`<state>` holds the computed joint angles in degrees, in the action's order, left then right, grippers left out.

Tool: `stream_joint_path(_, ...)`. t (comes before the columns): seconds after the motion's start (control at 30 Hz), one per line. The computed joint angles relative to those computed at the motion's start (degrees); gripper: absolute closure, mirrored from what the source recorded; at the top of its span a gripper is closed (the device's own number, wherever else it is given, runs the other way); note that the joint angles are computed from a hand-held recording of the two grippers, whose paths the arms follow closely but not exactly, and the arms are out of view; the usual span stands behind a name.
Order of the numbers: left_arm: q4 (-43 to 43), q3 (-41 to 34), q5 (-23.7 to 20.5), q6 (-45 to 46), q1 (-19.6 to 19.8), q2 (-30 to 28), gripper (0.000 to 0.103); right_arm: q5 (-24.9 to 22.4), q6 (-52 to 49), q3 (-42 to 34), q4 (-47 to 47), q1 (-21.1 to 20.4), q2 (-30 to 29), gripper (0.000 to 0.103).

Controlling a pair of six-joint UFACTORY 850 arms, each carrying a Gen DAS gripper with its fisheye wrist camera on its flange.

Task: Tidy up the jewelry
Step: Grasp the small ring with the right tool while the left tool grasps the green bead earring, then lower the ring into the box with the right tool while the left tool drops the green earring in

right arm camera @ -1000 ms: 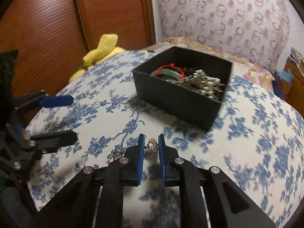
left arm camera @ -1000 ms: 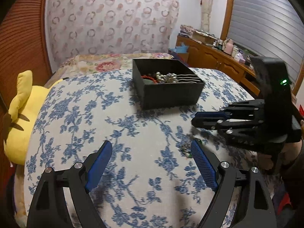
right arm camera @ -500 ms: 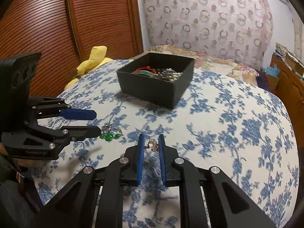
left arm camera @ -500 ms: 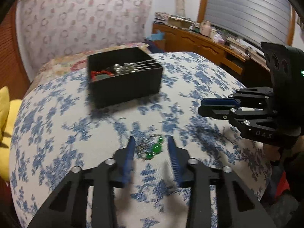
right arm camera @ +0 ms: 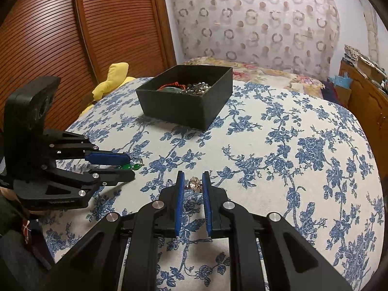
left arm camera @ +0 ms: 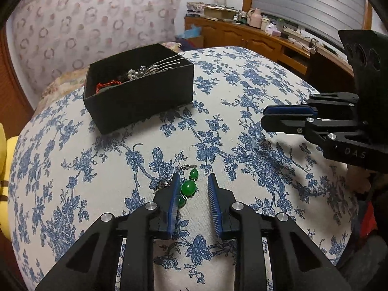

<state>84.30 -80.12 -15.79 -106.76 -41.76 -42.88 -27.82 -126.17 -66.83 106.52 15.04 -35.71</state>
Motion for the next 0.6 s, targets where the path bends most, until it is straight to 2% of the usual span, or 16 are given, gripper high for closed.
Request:
stream_joint_path(0.07, -0.2, 0.0, -1.1, 0.8, -0.2, -0.1, 0.092, -0.2, -0.1, 0.1, -0.1, 0.2, 0.2, 0.087)
stream_joint_path(0.17, 1.5, 0.7, -0.3, -0.9, 0.0, 0.5, 0.092, -0.1, -0.2, 0.3, -0.2, 0.5, 0.5, 0.087)
stream_joint_path(0.23, 4.6, 1.7, -0.7, -4.8, 0.0, 1.1, 0.092, -0.1, -0.3, 0.3, -0.2, 0.6, 0.6, 0.087)
stream_joint_path(0.33, 14.2, 3.7, -1.0, -15.8, 0.3, 2.9, 0.092, -0.2, -0.4, 0.3, -0.3, 0.8, 0.8, 0.087)
stream_joint_path(0.6, 25.8, 5.8, -4.0, -28.3, 0.8, 6.8, 0.092, -0.1, -0.9, -0.5, 0.0, 1.3, 1.4, 0.087)
